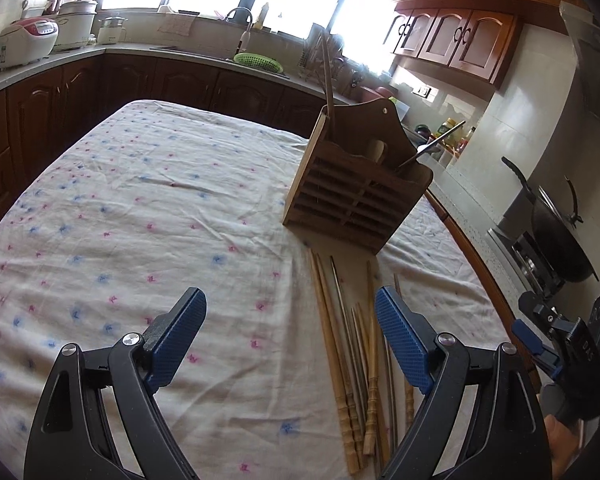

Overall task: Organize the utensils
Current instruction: 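Grasp another chopstick with the left tool while the right tool grasps one too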

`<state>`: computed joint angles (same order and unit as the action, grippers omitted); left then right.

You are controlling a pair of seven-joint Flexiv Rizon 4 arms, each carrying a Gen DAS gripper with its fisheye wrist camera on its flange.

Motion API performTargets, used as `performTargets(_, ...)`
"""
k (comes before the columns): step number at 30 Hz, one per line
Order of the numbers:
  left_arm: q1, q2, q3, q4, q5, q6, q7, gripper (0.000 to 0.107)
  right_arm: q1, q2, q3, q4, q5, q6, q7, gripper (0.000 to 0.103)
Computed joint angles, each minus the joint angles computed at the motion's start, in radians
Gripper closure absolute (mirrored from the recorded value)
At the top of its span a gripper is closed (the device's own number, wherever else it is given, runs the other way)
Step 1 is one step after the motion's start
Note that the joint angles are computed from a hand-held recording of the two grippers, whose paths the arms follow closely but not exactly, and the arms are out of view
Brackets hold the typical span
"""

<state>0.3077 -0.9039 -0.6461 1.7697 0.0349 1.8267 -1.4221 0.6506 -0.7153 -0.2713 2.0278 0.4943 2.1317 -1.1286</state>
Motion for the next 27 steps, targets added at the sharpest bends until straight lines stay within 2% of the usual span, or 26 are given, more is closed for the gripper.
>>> performTargets(12, -0.066, 0.018, 0.068, -0.023, -0.064, -0.055, 0.025, 0.019, 0.013, -0.007, -0.019, -0.002, -0.023, -0.037, 0.005, 0.003)
performTargets(19, -0.088, 0.012, 0.082, -0.052, -0.106, -0.095, 0.061, 0.019, 0.019, -0.018, -0.042, -0.018, -0.059, -0.074, 0.018, 0.003)
performTargets(21, -0.097, 0.012, 0.088, -0.066, -0.120, -0.119, 0.077, 0.022, 0.020, -0.023, -0.051, -0.027, -0.072, -0.088, 0.025, 0.004)
performTargets(24, -0.116, 0.007, 0.098, -0.092, -0.150, -0.161, 0.107, 0.031, 0.019, -0.034, -0.065, -0.043, -0.103, -0.120, 0.035, 0.010)
performTargets(27, -0.146, -0.005, 0.116, -0.133, -0.187, -0.206, 0.143, 0.041, -0.001, -0.046, -0.065, -0.068, -0.156, -0.175, 0.059, 0.027)
